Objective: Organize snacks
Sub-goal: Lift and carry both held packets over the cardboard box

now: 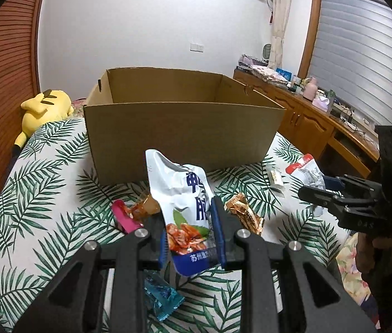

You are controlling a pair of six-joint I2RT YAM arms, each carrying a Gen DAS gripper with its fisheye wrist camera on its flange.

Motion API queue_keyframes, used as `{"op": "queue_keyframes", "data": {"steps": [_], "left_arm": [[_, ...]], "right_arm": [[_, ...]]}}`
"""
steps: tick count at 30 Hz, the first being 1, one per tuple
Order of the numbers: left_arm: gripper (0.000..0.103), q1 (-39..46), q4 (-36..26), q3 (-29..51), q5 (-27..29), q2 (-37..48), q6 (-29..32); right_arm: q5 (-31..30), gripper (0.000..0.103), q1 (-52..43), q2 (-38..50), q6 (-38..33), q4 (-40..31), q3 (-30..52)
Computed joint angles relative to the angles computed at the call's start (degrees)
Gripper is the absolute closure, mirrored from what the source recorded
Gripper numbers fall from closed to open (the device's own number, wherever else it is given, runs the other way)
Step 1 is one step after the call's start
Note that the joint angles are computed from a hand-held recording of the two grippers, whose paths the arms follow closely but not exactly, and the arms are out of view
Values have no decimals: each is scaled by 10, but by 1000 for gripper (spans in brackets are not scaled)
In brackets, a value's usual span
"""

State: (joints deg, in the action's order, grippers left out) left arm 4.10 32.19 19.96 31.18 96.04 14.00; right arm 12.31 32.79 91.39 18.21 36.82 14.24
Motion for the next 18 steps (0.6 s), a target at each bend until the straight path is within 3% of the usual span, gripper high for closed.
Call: {"op": "queue_keyframes", "data": {"steps": [10,18], "left_arm": [[79,14,-9,11,14,-18,-1],[79,11,-39,59,10,-40,-3]], "right_arm": [[1,47,4,-54,-6,-28,-3],[2,46,0,-70,-47,-76,54]]}}
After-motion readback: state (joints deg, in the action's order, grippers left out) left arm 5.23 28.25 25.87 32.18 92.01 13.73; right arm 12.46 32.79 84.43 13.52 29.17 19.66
